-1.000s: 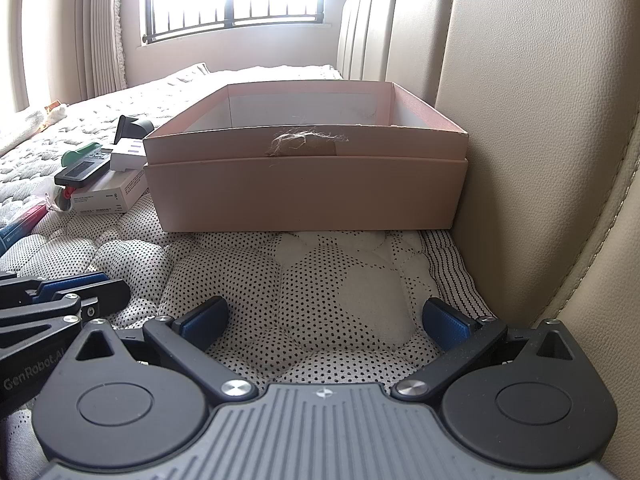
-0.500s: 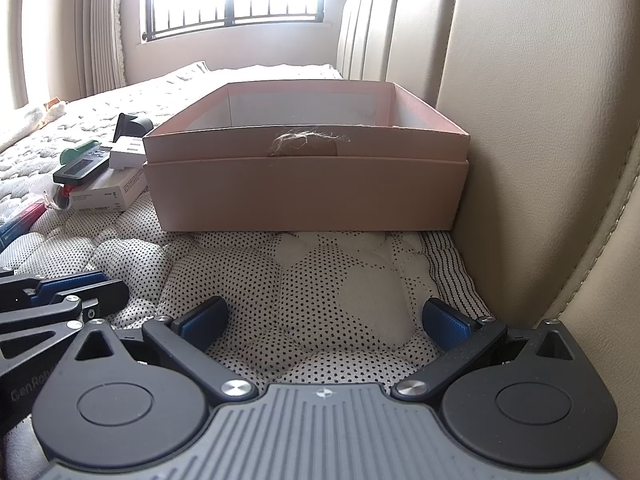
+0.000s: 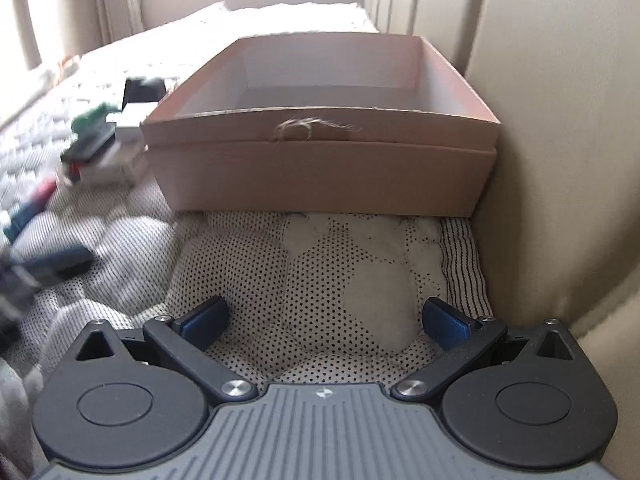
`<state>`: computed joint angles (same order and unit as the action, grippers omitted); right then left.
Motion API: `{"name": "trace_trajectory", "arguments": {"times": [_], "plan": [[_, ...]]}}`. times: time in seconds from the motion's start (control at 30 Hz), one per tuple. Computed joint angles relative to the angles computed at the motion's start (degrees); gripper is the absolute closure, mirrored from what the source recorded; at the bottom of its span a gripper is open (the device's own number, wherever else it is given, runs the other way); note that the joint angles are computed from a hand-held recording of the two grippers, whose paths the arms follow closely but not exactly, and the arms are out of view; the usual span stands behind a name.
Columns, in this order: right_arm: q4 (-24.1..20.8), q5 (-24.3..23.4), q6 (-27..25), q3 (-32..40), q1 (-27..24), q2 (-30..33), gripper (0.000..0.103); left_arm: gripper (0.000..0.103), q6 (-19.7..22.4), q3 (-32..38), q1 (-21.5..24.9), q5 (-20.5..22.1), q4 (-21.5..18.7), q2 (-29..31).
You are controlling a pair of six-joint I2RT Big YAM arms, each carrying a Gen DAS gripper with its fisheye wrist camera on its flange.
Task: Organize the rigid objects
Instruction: 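Grasp the red-and-blue toothpaste tube with the left tool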
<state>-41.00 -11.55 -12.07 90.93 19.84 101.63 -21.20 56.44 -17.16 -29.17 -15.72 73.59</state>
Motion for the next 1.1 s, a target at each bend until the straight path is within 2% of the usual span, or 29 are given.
{"name": "trace_trajectory", "arguments": {"times": [0.03, 0.1, 0.2, 0.3, 0.43, 0.53, 0.63, 0.77, 0.93, 1.1], "plan": [[-0.1, 0.0, 0.1, 0.1, 0.0, 0.1, 0.000, 0.084, 1.2, -0.6, 1.1, -2.7, 0.0, -1.6], [0.8, 0.0, -0.2, -0.6, 0.1, -0.1, 0.000, 0.085, 2.4, -0.8, 4.0, -3.6, -1.8, -3.4], [1.3, 0.0, -0.3, -1.0, 0.1, -0.2, 0.000, 0.084, 3.2, 0.3, 9.6, 1.6, -7.9, -4.2], [1.6, 0.1, -0.1, -1.7, 0.0, -0.6, 0.000, 0.082, 3.1, 0.5, 13.7, 8.1, -10.2, -3.8], [0.7, -0.1, -0.7, -0.6, 0.1, -0.1, 0.000, 0.081, 2.3, 2.1, 15.7, 9.1, -14.8, -1.4], [3.8, -0.6, 0.2, -2.7, -0.1, -1.0, 0.000, 0.073, 2.9, 2.2, 16.0, 9.6, -14.8, -0.6], [8.0, -0.8, 1.2, -5.4, -0.2, -2.1, 0.000, 0.070, 2.7, 3.8, 16.5, 10.4, -16.3, 1.4], [7.1, -1.9, -0.3, -4.8, -0.6, -1.9, 0.000, 0.068, 3.3, 4.2, 17.3, 11.5, -15.4, 2.8], [5.3, -3.4, -1.4, -4.0, -1.1, -2.2, 0.001, 0.069, 3.1, 2.0, 17.8, 13.2, -12.8, 0.7], [12.1, 0.6, -0.6, -8.1, 0.2, -6.7, 0.004, 0.069, 1.3, -1.7, 18.0, 15.1, -10.8, -4.3]]}}
